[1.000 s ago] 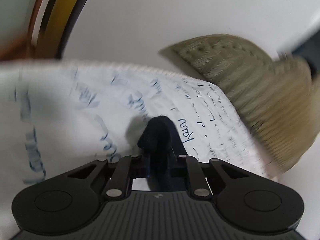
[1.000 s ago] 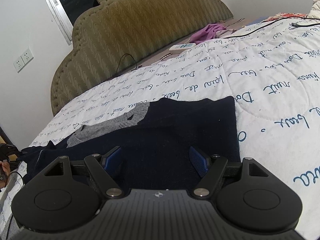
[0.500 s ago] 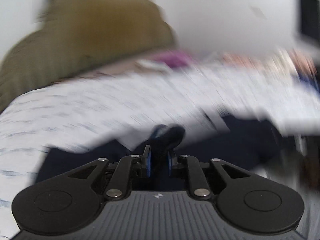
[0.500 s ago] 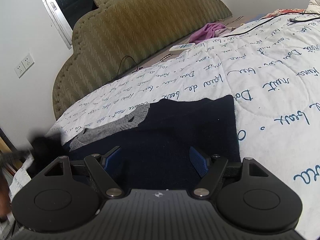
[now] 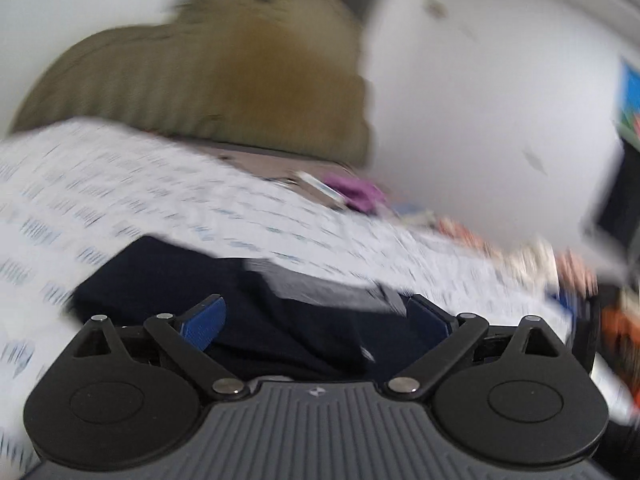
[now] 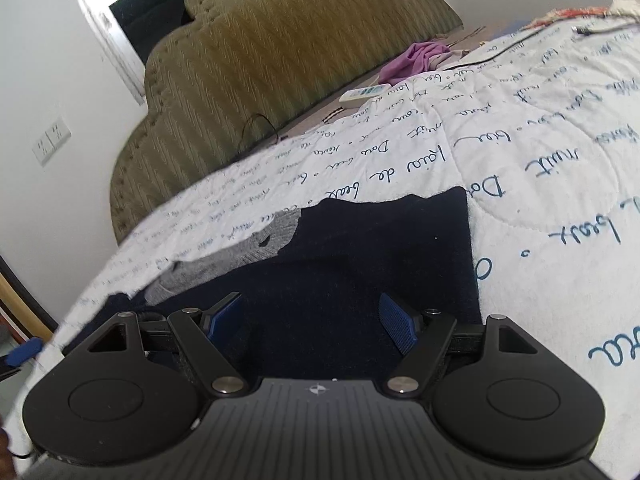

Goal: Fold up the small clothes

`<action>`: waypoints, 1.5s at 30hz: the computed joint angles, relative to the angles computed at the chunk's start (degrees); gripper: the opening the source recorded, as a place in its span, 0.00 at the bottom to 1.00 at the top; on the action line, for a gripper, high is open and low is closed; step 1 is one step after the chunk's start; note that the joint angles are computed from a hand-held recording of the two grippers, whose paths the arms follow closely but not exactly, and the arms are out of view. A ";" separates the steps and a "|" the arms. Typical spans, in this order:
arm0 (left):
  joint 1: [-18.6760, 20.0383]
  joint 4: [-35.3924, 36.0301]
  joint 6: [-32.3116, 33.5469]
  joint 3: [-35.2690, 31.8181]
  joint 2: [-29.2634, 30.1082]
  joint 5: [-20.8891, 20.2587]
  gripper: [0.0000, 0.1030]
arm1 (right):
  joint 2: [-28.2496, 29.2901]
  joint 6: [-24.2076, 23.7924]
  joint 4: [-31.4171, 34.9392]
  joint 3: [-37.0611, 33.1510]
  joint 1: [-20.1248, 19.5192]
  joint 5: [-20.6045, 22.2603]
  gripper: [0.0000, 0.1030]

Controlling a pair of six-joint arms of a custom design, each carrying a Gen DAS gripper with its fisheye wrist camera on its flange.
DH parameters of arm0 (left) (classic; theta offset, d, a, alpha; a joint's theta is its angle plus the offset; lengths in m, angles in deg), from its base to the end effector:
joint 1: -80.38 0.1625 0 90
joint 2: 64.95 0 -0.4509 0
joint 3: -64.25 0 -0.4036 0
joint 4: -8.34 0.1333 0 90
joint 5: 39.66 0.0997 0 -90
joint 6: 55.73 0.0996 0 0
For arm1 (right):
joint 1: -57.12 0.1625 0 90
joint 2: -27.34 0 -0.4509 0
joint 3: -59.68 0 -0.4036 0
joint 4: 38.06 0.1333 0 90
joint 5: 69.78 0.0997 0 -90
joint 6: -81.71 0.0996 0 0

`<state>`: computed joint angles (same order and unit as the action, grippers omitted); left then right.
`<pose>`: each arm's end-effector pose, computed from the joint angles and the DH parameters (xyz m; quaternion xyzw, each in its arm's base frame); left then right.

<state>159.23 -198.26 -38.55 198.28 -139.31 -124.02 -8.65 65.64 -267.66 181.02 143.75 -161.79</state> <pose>0.0509 -0.4818 0.2778 0.1921 0.8571 -0.4731 0.0682 0.0980 -0.5433 0.0480 0.0905 -0.8853 0.4467 0.0924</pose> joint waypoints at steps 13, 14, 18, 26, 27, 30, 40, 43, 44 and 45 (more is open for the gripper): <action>8.43 -0.66 -14.16 -0.50 -0.76 2.53 0.95 | 2.10 16.80 28.11 -11.98 7.59 10.23 0.79; 8.26 -1.15 -13.40 -0.39 -0.51 2.88 0.96 | 2.72 19.09 28.81 -13.00 7.29 10.86 0.77; 7.59 -2.05 -11.62 -0.50 0.49 3.96 0.99 | 4.76 25.33 29.63 -15.65 6.02 14.78 0.28; 7.70 -2.41 -11.37 -0.25 0.70 3.54 1.00 | 5.63 31.30 23.88 -16.88 5.12 16.87 0.10; 7.74 -2.45 -11.37 -0.25 0.72 3.49 1.00 | 5.93 35.29 20.97 -16.55 4.05 16.20 0.12; 7.70 -2.46 -11.07 -0.29 0.85 3.68 1.00 | 3.72 41.43 23.07 -14.30 3.29 7.13 0.25; 6.90 -2.66 -10.40 -0.22 1.29 4.98 1.00 | 2.97 25.52 32.69 -15.36 7.30 5.32 0.62; 6.86 -2.69 -10.36 -0.20 1.28 5.08 1.00 | 3.28 23.51 35.36 -16.85 7.71 6.07 0.63; 6.90 -2.32 -10.20 -0.21 1.17 5.06 1.00 | 3.48 23.18 35.83 -17.29 7.80 6.36 0.64; 6.90 -2.30 -10.15 -0.22 1.17 5.11 1.00 | 3.61 22.87 36.13 -17.58 7.81 6.76 0.64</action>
